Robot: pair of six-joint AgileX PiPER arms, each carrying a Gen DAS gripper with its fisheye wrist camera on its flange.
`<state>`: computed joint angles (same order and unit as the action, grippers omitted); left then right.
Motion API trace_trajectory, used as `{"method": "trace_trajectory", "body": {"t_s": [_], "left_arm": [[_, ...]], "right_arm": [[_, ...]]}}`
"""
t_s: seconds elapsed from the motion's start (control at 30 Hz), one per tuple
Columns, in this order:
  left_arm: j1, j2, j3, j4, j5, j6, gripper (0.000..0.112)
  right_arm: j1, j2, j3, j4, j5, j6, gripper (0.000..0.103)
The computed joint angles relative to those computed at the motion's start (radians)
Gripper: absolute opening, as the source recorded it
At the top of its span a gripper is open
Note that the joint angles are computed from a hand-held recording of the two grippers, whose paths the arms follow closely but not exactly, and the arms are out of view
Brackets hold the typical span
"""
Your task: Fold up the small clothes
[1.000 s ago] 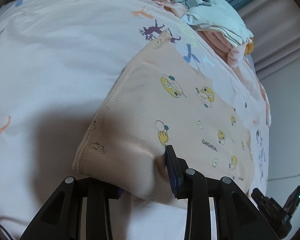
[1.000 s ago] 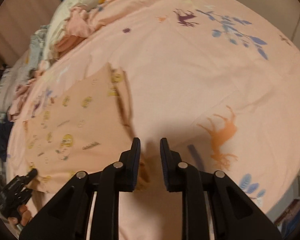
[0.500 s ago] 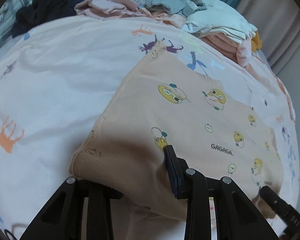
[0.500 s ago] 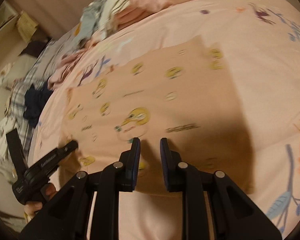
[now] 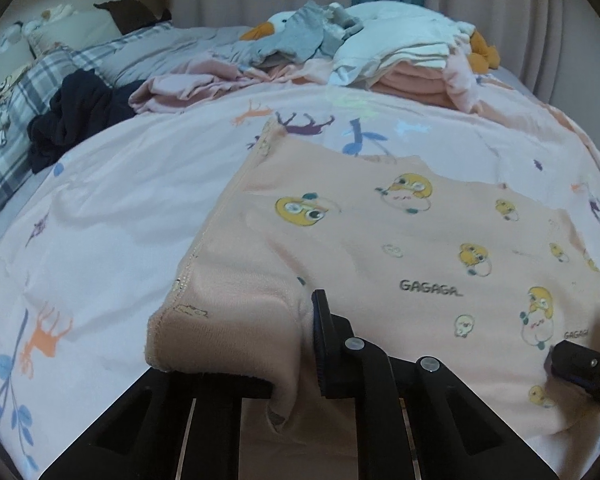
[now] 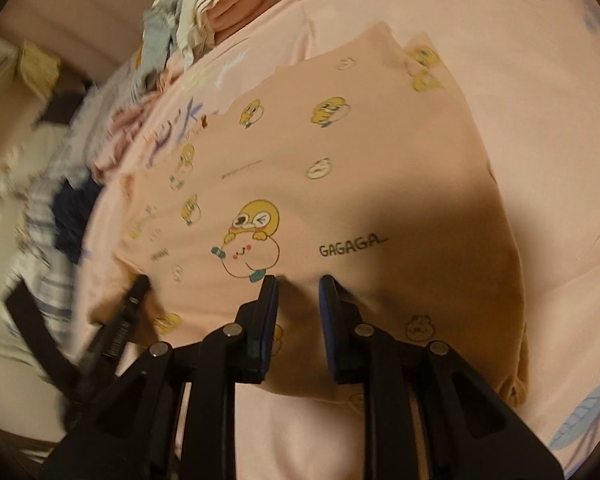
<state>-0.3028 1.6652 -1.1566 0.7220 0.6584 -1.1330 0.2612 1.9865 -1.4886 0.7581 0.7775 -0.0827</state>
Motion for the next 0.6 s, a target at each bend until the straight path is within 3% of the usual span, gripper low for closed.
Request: {"method": "trace_trajectory", "body": {"t_s": [0.13, 0.3, 0.37, 0.43, 0.5, 0.6], "left_arm": [[-0.020, -0.020, 0.008, 0.032, -0.087, -0.011, 0.012], [-0.079, -0.029, 0.013, 0.011, -0.184, 0.003, 0.011], [-0.119, -0.027, 0.018, 0.005, -0.219, 0.013, 0.011], [-0.146, -0.016, 0.013, -0.105, -0.254, 0.123, 0.011], [-0.177, -0.012, 0.016, -0.175, -0.272, 0.200, 0.011], [-0.235, -0.030, 0.024, -0.061, -0.226, 0.113, 0.011]], "right_arm": [[-0.075, -0.029, 0.089, 0.213, 0.012, -0.088, 0.021], [-0.128, -0.139, 0.196, 0.211, -0.096, -0.090, 0.026], [-0.173, -0.173, 0.254, 0.313, -0.110, -0.172, 0.032], [-0.220, -0.186, 0.294, 0.411, -0.094, -0.249, 0.036], [-0.245, -0.188, 0.312, 0.452, -0.080, -0.282, 0.038], [-0.244, -0.175, 0.301, 0.470, -0.065, -0.296, 0.038]]}}
